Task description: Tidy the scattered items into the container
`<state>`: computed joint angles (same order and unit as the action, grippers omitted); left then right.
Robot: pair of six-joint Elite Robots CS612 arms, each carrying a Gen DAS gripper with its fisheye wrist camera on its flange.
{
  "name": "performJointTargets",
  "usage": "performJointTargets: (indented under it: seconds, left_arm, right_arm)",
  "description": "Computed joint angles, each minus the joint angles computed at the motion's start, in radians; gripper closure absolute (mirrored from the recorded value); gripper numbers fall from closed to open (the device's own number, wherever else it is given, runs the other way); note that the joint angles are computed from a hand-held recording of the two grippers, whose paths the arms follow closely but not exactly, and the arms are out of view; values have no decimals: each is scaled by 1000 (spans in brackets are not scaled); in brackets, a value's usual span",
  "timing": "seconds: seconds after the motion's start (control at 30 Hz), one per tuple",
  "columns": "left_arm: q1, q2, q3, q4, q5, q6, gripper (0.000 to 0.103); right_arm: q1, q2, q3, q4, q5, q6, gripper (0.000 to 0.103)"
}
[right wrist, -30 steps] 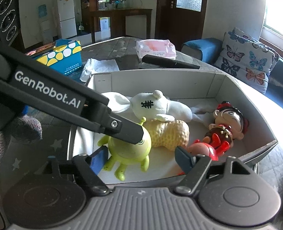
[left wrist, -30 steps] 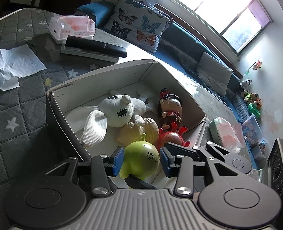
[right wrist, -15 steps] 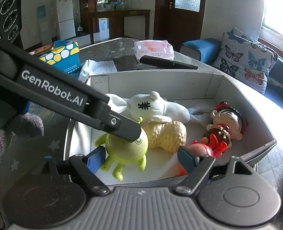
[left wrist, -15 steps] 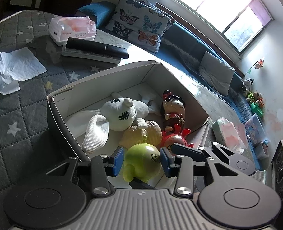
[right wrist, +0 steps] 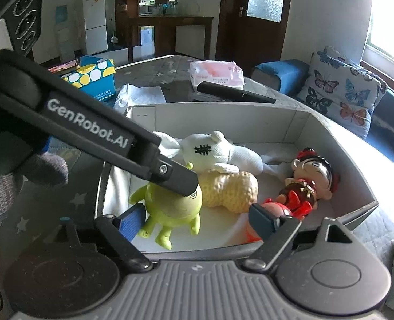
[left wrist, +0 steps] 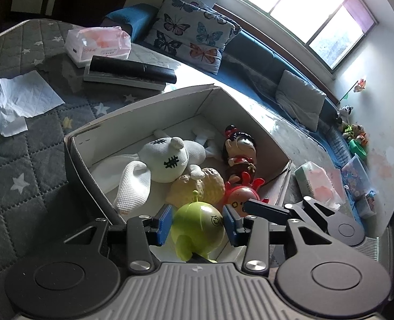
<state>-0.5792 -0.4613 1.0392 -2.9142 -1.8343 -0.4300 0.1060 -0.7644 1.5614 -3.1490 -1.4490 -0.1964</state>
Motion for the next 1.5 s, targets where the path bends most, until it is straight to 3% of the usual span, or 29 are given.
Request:
performJointTargets:
  seconds: [0.37, 0.77, 1.1, 1.5]
  left_arm:
    - [-1, 4, -11, 16, 16, 11, 59]
    - [2, -17, 37, -44, 10, 5, 59]
    - [-19, -58, 144, -211, 108, 76, 59]
    - [-52, -107, 259, -317, 231, 121, 59]
  right_arm:
    - [0, -10, 30, -51, -22, -16, 16]
    - [-3, -13, 40, -102, -29, 5, 10]
    - [0, -16, 79, -206, -38, 96, 0]
    - [12, -36, 137, -276, -97, 182, 0]
